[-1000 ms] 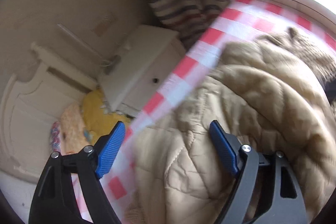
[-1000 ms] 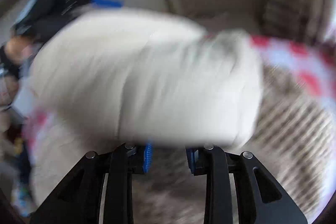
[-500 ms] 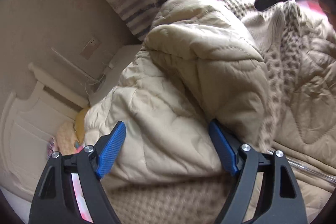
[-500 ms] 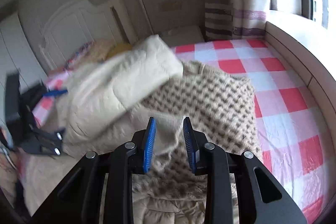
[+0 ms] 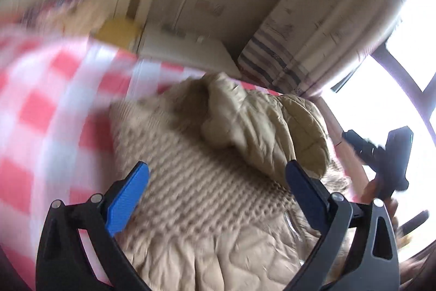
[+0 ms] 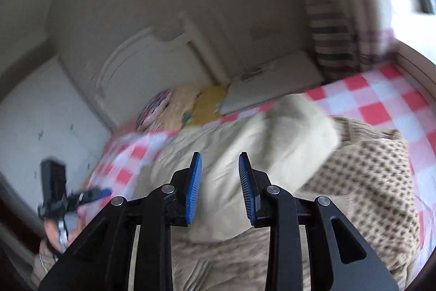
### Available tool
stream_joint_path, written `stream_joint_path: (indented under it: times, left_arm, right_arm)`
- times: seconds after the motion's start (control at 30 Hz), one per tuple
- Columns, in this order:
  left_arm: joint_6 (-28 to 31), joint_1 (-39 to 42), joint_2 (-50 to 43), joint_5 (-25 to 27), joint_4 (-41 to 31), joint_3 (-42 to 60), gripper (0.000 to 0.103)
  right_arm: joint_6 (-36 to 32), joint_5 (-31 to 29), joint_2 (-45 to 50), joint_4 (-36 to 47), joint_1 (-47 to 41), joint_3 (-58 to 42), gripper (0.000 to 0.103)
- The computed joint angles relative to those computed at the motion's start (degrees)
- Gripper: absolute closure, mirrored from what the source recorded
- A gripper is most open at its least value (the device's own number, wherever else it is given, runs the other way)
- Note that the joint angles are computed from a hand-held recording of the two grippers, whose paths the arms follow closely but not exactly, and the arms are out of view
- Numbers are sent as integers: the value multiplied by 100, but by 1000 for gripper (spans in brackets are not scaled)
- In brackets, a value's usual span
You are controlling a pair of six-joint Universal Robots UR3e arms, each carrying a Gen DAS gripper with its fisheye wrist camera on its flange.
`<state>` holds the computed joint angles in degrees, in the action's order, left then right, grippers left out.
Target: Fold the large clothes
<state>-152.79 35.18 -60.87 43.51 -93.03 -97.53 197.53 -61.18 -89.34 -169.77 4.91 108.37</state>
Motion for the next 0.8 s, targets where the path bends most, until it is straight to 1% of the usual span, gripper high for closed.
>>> stream_joint_path:
  times: [0.03, 0.07, 0.1, 0.17, 0.2, 0.23, 0.3, 0.33, 0.4, 0.43, 0.47, 0.5, 0.53, 0.6, 0.67, 0.7, 0.73, 0.77, 0.8]
  left_arm:
    - [187, 134, 37, -79, -306, 45, 4]
    - [350, 179, 42, -177, -551, 64, 4]
    - [304, 91, -13, -211, -528, 56, 4]
    - [60, -82, -197, -328, -433, 42, 4]
    - [131, -44, -219, -444, -602, 38, 4]
    - [-62, -180, -323, -559, -406, -52, 4]
    - [-570, -479, -472, -673, 230, -323, 5]
    - [-763, -602, -584, -807, 432, -404, 5]
    - [-1066, -752, -808, -1127, 644, -512, 5]
    - [-1142, -766, -863, -1230, 656, -548, 5]
    - [-1282, -820, -973, -1344, 760, -593, 5]
    - [-1447, -896, -1136, -1495, 871, -629, 4]
    - [-1579, -952, -1261, -1592, 977, -665, 4]
    - [-1951, -1121, -1551, -1713, 1459, -713, 4]
    - [-2477, -1369, -1927, -1771, 2172, -681, 4]
    - [-2831, -1528, -2186, -1792, 2605, -596, 4]
    - [-3172, -1679, -2451, -1706, 3007, -454, 4]
    - [-3569, -1877, -2793, -1451, 3442, -202, 4]
    - [-4028, -2139, -3250, -899, 3746, 261, 4]
  right_arm:
    - [-284, -71, -5, 74, 231, -117, 49]
    - [-720, -519, 45, 168, 693, -338, 5]
    - [-1087, -1068, 165, 231, 1133, -569, 7]
    - [-2056, -2574, 751, 402, 2224, -1293, 7]
    - [-2394, -3129, 1094, 618, 2596, -1697, 7]
    - [-2647, -3581, 1473, 976, 2895, -2169, 8]
    - [-2816, -3856, 2084, 1613, 3041, -2864, 23]
    - [-2839, -3915, 2335, 1908, 2990, -3161, 25]
    - [-2888, -4384, 2867, 2350, 3012, -3597, 42]
    - [-2959, -4458, 2959, 2317, 2992, -3567, 50]
    - [-2989, -4251, 2863, 2088, 2898, -3298, 77]
    - [-2944, -4085, 2739, 1721, 2811, -2983, 85]
    - [-2816, -4052, 2562, 1316, 2774, -2653, 86]
    - [-2704, -4034, 2322, 844, 2700, -2259, 87]
    - [-2660, -3934, 2142, 610, 2637, -2009, 87]
    - [-2667, -3942, 2048, 604, 2659, -1941, 87]
    - [-2699, -3972, 1971, 547, 2690, -1850, 87]
    - [-2721, -4012, 1906, 506, 2741, -1795, 87]
    - [-2734, -4034, 1859, 443, 2786, -1743, 87]
